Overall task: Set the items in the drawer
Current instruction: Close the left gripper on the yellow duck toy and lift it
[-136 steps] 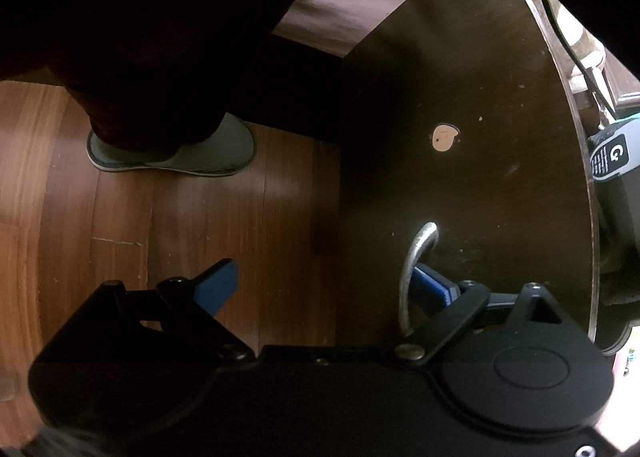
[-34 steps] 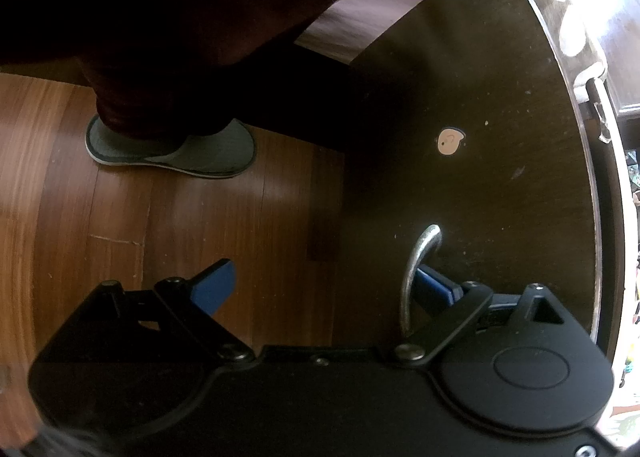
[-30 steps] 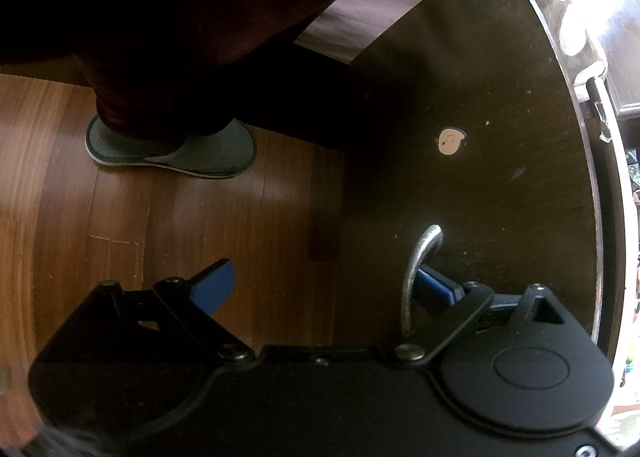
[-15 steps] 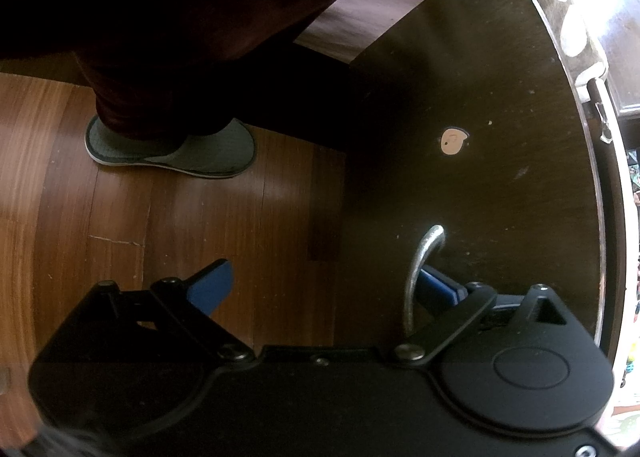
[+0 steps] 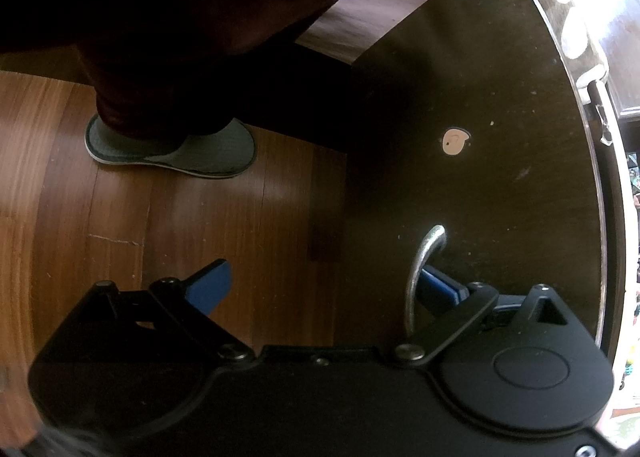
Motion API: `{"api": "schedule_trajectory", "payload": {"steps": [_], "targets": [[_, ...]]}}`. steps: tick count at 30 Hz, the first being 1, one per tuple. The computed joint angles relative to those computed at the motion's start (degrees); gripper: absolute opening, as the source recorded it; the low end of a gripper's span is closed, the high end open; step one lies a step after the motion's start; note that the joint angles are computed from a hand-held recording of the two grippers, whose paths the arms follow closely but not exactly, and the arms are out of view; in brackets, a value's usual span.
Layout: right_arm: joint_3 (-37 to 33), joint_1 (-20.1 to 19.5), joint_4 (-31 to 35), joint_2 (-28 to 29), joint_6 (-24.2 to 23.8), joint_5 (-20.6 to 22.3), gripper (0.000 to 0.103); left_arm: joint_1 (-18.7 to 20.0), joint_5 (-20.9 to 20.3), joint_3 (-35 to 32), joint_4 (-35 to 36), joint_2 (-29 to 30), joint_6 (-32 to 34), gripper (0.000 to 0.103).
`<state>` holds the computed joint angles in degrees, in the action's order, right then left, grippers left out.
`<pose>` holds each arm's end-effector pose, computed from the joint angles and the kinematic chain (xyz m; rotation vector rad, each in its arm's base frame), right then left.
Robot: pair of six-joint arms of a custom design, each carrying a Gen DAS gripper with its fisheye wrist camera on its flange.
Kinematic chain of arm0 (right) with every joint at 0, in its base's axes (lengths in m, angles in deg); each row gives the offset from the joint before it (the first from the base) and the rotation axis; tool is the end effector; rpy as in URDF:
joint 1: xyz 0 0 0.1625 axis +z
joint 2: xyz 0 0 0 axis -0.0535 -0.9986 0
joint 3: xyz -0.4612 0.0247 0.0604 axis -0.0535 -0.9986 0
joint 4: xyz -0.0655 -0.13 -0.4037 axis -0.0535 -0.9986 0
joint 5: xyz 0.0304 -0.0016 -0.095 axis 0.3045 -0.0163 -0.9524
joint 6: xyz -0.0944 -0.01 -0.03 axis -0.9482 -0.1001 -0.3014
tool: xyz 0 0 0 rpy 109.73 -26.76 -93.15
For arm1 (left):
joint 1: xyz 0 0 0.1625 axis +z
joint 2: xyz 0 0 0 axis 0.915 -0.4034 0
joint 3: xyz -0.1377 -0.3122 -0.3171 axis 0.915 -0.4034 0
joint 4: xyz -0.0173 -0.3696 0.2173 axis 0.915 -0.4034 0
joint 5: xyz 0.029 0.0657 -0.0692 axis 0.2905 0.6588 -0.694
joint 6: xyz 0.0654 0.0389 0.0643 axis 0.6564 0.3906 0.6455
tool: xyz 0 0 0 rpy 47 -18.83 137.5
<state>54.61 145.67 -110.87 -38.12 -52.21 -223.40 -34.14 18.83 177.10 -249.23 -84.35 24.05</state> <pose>0.3116 -0.1693 0.0088 1.5078 -1.6184 -0.0116 -0.4575 -0.5272 0.0846 1.4410 1.9218 -0.7006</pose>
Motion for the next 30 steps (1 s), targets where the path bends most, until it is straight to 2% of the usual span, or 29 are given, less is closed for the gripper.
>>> {"api": "schedule_trajectory", "payload": {"steps": [5,11,14,16,18,23,30], "targets": [[0.2,-0.1,0.0,-0.3,-0.4,0.1,0.101,1.7,-10.2,-0.3,8.1,-6.1,-18.0,0.005],[0.2,-0.1,0.4,-0.5,-0.3,0.0,0.101,2.8,-13.9,0.4,8.1,-9.7,-27.0,0.005],[0.1,-0.1,0.9,-0.7,-0.1,0.0,0.101,3.9,-17.8,1.3,8.1,-11.7,-33.3,0.005],[0.1,0.0,1.0,-0.7,-0.1,0.0,0.101,4.7,-18.5,1.7,9.2,-12.5,-36.5,0.005],[0.1,0.0,1.1,-0.7,0.0,0.0,0.101,5.5,-21.1,2.8,7.3,-13.7,-39.4,0.005],[0.2,0.1,0.8,-0.5,-0.2,-0.1,0.101,5.5,-23.6,4.8,3.3,-16.2,-41.3,0.005],[0.1,0.1,0.8,-0.3,-0.4,-0.5,0.101,4.8,-23.3,6.4,2.0,-18.6,-40.5,0.005]]}}
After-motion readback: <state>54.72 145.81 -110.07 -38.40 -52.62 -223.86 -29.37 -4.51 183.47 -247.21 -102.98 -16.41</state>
